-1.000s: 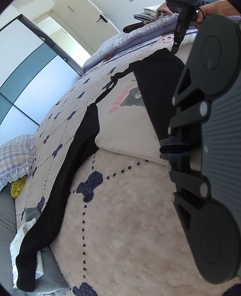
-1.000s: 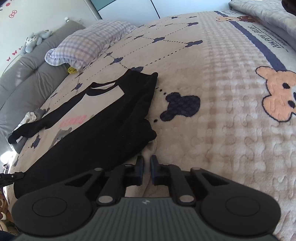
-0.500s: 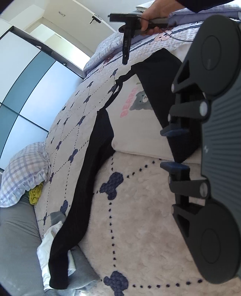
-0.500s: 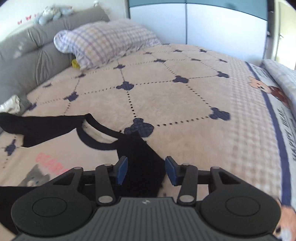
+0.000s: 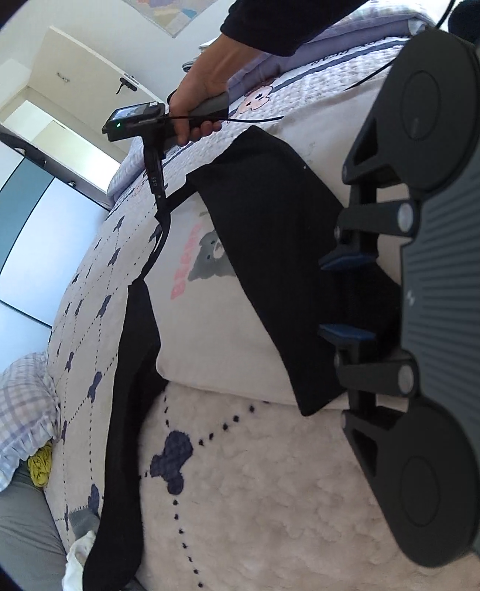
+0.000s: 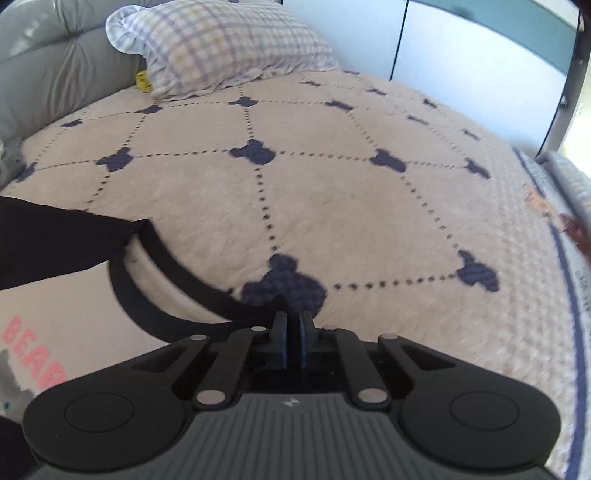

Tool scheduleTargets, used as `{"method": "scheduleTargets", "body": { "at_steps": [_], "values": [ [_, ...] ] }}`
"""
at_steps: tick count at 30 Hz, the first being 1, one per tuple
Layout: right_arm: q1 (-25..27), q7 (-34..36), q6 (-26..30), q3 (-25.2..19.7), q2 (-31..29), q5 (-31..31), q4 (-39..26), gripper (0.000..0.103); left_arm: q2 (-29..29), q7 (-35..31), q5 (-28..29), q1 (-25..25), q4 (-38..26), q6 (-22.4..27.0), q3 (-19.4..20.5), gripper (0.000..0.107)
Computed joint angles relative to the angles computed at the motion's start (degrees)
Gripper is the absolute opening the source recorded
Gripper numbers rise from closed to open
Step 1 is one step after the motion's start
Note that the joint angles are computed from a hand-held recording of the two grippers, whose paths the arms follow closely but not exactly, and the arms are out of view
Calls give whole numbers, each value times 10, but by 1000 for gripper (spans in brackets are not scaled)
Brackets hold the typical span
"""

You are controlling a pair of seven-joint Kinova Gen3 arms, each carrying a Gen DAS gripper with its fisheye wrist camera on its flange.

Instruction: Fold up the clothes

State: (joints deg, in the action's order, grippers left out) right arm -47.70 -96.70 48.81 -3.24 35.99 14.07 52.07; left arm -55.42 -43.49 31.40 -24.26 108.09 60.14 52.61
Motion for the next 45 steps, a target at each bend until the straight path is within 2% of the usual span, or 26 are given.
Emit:
{"method": "scheduleTargets", "body": {
  "at_steps": [2, 4, 6, 9, 11, 13, 14, 15, 16, 18, 22, 26, 29, 31, 33, 35, 37, 41, 45],
  "values": [
    [-19, -7, -1, 26, 5, 7, -9, 7, 0, -1, -2, -1, -2, 3, 1, 33],
    [-59, -21, -5, 79, 13, 25, -12, 6, -4, -1, -2, -1, -4, 5, 0, 33],
    [-90, -27, -8, 132, 23, 10, -14, 6, -5, -6, -3, -2, -7, 5, 1, 34],
    [-135, -3, 16, 212, 53, -20, -34, 6, -6, -12, -1, -3, -4, 4, 4, 34],
    [-171, 18, -1, 265, 62, -23, -14, 6, -6, -10, 3, -1, 0, 3, -3, 34],
    [-184, 16, -41, 292, 34, -57, 29, 11, -7, -9, -1, -1, -4, 8, -6, 34],
    [-178, 2, -60, 290, 8, -80, 56, 15, -8, -10, -4, -1, -6, 11, -6, 34],
    [-164, -16, -76, 278, -19, -103, 82, 31, -9, -10, -4, 0, -6, 12, -8, 34],
    [-141, -26, -96, 254, -45, -127, 108, 52, -11, -9, -3, 2, -6, 13, -10, 34],
    [-90, -18, -114, 201, -98, -173, 161, 60, -16, -5, -3, 5, -6, 14, -16, 34],
    [16, 10, -80, 109, -197, -266, 267, 60, -33, 6, -6, 14, -10, 15, -33, 35],
    [123, 65, -63, 24, -265, -350, 374, 59, -41, 17, 4, 19, -5, 8, -40, 35],
    [191, 61, -117, -56, -293, -365, 453, 47, -42, 12, 11, 19, 0, -14, -32, 35],
    [226, 24, -163, -109, -306, -355, 499, 34, -32, 2, 2, 10, -10, -8, -19, 35],
    [258, -20, -210, -160, -311, -330, 520, 33, -22, -18, -14, -1, -28, 8, -6, 35],
    [261, -67, -233, -179, -302, -286, 516, 30, -18, -39, -18, -5, -31, 5, -1, 35],
    [224, -106, -220, -161, -286, -239, 496, 12, -14, -45, -12, -10, -29, 6, 1, 35],
    [119, -188, -150, -83, -294, -146, 460, 8, -17, -42, 0, -14, -27, 14, 3, 35],
    [40, -277, -104, -32, -314, -53, 458, 6, -22, -44, 11, -14, -18, 20, 5, 35]
  ]
}}
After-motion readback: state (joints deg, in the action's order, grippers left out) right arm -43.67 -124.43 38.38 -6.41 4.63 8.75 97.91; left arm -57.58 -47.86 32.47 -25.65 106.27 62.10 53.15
